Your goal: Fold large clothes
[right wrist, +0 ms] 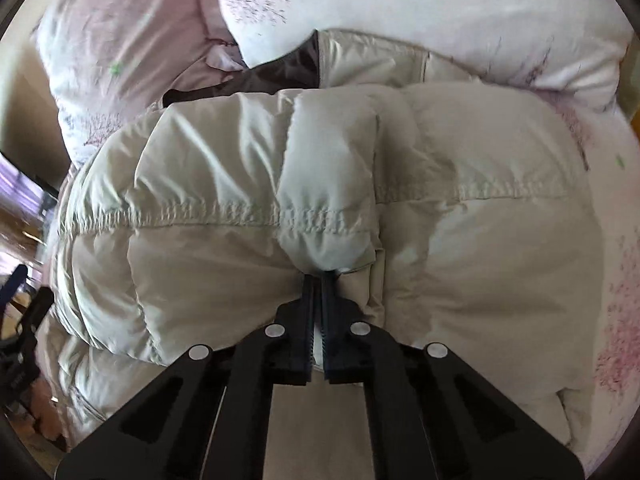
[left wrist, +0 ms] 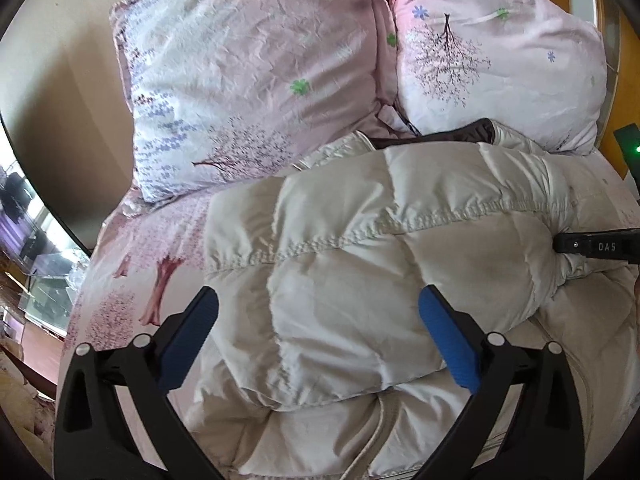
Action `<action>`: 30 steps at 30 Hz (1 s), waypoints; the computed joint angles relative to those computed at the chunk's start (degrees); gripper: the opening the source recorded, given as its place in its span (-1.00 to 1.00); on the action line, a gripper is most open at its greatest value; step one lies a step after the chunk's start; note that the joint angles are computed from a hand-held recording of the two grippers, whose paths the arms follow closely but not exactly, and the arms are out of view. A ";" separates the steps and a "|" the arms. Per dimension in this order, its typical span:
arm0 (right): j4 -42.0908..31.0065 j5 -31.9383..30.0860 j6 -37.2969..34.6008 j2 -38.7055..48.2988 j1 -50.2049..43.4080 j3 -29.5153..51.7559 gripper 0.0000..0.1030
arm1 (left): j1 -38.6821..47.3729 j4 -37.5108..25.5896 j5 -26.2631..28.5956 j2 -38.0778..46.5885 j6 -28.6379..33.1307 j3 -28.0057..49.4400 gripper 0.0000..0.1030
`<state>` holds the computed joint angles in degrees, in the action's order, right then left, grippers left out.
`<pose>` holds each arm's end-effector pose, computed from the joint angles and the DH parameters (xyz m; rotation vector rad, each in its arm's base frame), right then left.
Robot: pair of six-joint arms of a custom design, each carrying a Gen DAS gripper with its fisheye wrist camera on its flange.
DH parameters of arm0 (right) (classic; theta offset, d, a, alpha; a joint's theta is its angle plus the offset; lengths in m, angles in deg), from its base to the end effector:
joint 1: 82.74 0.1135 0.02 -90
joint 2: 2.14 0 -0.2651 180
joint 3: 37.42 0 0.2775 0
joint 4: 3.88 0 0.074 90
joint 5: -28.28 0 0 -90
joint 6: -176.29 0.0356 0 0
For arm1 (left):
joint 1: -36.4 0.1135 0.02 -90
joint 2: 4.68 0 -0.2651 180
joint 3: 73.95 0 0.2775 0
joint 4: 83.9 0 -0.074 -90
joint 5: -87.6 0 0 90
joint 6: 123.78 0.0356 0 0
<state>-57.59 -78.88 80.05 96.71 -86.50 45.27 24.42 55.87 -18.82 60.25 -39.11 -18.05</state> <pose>0.3644 -0.0134 0.1968 -0.1328 2.7415 0.3700 0.2489 -0.0425 0.2281 0.0108 2.3945 0.2075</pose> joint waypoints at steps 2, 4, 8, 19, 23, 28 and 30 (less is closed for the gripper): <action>-0.64 0.25 -0.85 0.24 -0.10 0.54 -0.97 | -0.08 0.16 -0.96 -1.37 0.29 -0.55 0.96; -0.78 -0.04 -1.30 -2.93 -0.67 -1.19 -0.94 | -0.24 -0.55 -2.41 -3.03 0.49 -1.09 0.97; -2.58 -5.14 -2.34 -9.61 -4.01 -4.35 -0.38 | 1.73 -2.99 -0.97 -8.70 1.72 -2.98 0.97; -21.29 -19.66 -25.35 -21.01 -27.24 -8.54 0.44 | 26.38 -20.21 20.82 -27.16 14.46 -8.00 0.97; -27.30 -20.94 -35.63 -17.99 -38.99 -7.80 0.46 | 50.31 -28.87 38.41 -30.30 30.29 -9.48 0.97; -33.18 -19.98 -45.05 -11.62 -52.20 -5.88 0.46 | 77.14 -39.89 52.24 -23.91 54.55 -9.00 0.97; -34.28 -19.64 -46.73 -8.87 -55.30 -5.00 0.46 | 82.33 -42.27 53.75 -21.34 60.84 -9.17 0.97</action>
